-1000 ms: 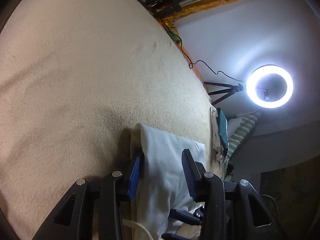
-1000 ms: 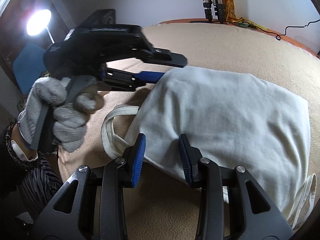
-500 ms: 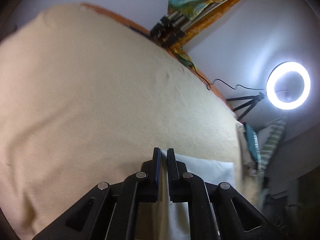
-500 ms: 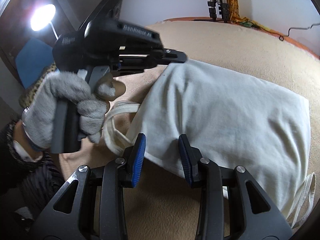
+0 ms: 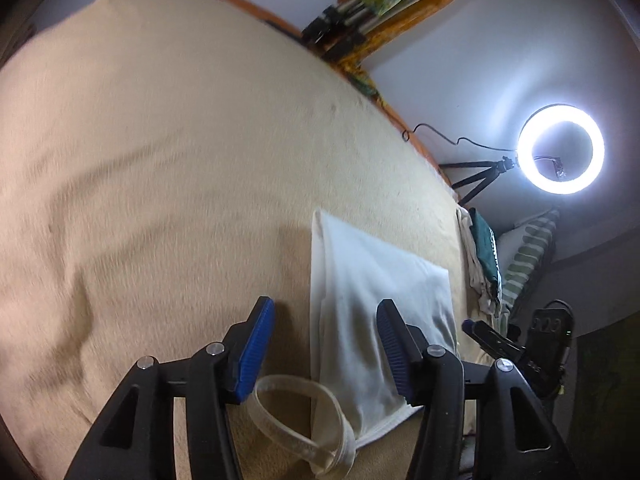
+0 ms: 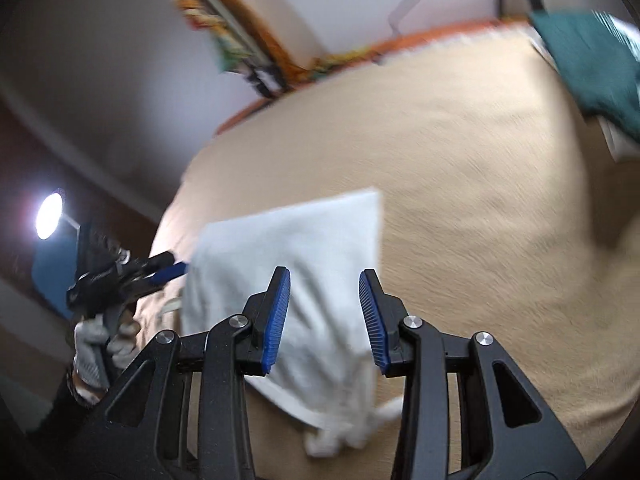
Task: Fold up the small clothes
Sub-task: 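Grasp the folded tank top with the right tool beside the left tool, then lift the folded top with both tools and carry it toward the green garment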
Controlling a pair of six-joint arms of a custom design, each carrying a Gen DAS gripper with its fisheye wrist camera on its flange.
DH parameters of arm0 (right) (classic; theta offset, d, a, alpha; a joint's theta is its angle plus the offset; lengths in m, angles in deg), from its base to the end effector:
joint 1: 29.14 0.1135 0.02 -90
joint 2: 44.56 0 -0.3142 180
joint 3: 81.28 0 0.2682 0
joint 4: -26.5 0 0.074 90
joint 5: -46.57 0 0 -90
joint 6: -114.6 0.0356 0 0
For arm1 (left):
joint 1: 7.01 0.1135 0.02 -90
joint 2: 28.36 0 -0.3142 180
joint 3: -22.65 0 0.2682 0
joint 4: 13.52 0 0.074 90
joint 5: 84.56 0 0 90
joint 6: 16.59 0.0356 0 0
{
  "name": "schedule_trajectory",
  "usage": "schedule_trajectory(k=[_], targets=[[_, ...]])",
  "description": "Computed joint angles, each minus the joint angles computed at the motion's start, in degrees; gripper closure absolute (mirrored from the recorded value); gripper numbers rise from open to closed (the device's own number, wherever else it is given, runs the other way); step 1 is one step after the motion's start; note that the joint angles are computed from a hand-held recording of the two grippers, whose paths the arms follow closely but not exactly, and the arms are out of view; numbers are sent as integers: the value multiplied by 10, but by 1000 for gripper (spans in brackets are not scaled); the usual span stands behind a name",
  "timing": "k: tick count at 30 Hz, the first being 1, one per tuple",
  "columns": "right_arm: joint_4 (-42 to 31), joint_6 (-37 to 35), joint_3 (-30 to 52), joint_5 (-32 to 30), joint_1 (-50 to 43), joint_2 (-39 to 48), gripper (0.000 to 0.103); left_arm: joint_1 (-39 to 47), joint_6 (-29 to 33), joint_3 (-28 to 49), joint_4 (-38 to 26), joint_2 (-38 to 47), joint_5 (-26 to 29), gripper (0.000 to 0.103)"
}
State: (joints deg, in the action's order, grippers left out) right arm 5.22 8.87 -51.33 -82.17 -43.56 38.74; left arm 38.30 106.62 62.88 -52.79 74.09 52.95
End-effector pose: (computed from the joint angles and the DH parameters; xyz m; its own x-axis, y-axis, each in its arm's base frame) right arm 0.1706 -0.0209 0.1123 -0.9080 0.0151 -0.4187 -0.2208 0.8320 0.5090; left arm 0.1545 0.1189 0.0869 -0.8962 -0.3799 -0.2291 -0.1107 0.6917 -0.7137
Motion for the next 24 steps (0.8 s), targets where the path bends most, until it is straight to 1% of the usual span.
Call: schedule_trajectory(k=[3, 6, 9, 12, 14, 19, 20, 21, 23, 24], targets=[[-6, -22, 5, 4, -5, 32, 65, 3, 23, 6, -31, 27, 3, 49], [-18, -40, 10, 0, -16, 49, 65, 1, 31, 3, -38, 30, 9, 49], [12, -31, 17, -20, -15, 106, 65, -15, 29, 4, -38, 43, 21, 51], [18, -33, 35, -51, -22, 147, 65, -34, 28, 3, -32, 50, 27, 57], [23, -22, 44, -68, -17, 164, 65, -47, 16, -2, -14, 50, 31, 62], [57, 0, 46, -85, 3, 183, 65, -67, -7, -3, 12, 56, 33, 80], [65, 8, 44, -81, 9, 181, 70, -70, -12, -5, 18, 56, 32, 81], [72, 13, 41, -77, 14, 179, 72, -73, -18, -9, 29, 50, 28, 85], [79, 17, 37, -73, 17, 179, 81, -84, -32, -23, 55, 28, 18, 87], [84, 20, 33, -72, 18, 176, 82, -88, -37, -28, 64, 19, 15, 88]])
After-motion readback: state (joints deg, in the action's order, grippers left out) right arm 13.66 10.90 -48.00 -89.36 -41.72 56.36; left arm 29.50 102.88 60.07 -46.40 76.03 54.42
